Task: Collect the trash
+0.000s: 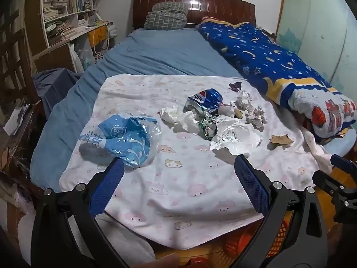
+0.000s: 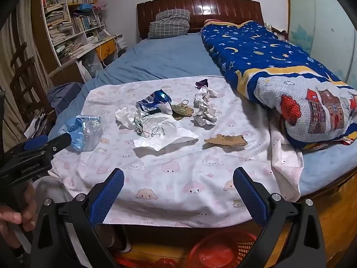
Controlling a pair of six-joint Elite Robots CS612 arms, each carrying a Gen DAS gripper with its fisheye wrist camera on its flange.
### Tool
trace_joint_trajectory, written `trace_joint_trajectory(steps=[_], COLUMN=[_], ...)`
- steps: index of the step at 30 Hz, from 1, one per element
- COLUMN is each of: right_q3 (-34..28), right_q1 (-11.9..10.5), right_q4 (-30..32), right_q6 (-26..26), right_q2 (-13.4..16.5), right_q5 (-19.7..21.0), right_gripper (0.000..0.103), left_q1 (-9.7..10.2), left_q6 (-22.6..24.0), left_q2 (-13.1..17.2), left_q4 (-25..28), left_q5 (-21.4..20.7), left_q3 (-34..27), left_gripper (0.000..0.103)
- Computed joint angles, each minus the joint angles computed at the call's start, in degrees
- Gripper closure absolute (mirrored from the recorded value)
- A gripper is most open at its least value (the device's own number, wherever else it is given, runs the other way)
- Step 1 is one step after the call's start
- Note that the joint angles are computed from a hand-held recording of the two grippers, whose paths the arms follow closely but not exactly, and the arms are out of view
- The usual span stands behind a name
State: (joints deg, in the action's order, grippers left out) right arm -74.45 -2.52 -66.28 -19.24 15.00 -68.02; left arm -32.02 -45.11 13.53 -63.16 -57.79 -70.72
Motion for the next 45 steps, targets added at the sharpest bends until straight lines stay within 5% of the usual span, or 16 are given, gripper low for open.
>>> trace_joint_trajectory(steps=[45], right_q3=[0.76], right_q1=[-0.41], right_q4=[0.47], right_q6=[-1.26], right_q2=[0.42], right_q5=[2.48], right_gripper=[0.007], left_q1=[0.55], left_q6=[-1.78], left_q2=[0.78], left_q4=[0.93], left_q5=[-0.98], left_q3=[-1.06], left_gripper=[0.005])
